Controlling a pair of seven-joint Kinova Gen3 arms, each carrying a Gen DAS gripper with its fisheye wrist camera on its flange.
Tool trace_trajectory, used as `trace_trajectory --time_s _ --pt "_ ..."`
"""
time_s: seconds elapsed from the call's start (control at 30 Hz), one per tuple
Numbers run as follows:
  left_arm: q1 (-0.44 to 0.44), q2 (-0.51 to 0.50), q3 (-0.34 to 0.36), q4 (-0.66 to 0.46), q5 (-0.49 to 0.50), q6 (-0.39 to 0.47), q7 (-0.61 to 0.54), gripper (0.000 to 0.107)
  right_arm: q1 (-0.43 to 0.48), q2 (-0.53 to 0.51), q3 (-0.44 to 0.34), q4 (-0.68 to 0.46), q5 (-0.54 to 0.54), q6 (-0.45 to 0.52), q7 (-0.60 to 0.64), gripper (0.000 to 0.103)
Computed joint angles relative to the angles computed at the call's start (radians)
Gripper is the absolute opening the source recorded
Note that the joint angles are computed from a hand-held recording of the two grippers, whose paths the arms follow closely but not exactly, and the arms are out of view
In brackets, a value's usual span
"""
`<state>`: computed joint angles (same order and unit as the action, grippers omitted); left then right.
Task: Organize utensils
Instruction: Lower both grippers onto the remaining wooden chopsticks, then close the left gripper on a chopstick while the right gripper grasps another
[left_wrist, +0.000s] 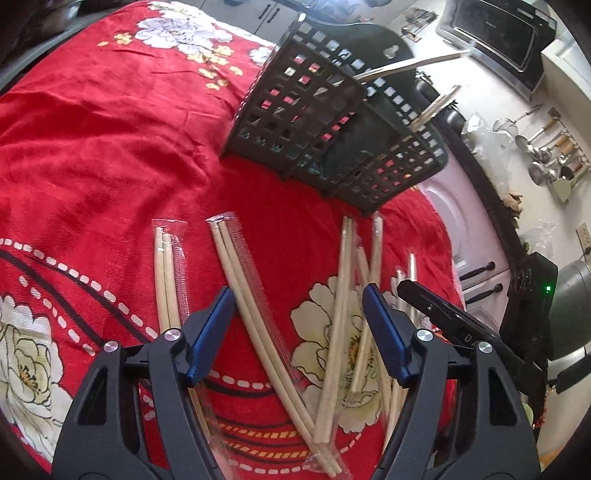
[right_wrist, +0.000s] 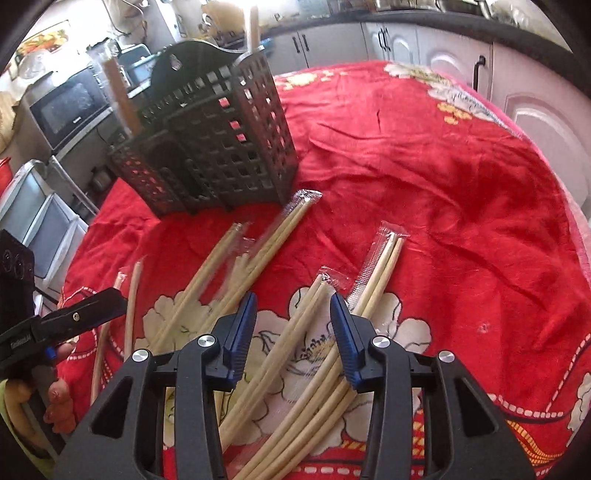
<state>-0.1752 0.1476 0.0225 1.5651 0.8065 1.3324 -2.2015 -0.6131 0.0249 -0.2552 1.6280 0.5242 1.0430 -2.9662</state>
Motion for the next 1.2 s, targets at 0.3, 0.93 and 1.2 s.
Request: trace_trajectory --time_s 0.3,0.93,1.2 --pt "0.032 0.056 0.024 -0.083 -0.057 -0.020 0.109 0.061 0.039 0.025 0.033 -0.028 -0.086 -0.021 0.064 0.039" --pt "0.119 0.066 0.060 -0.129 -0.264 -0.197 0.149 0.016 0.021 0.072 0.065 -0.072 -0.048 0.034 0.068 0.015" --pt "0.061 0.097 0.065 -0.152 -0.179 -0.137 0.132 0.010 0.068 -0.028 0.048 0.046 -0.026 -0.152 -0.051 0.007"
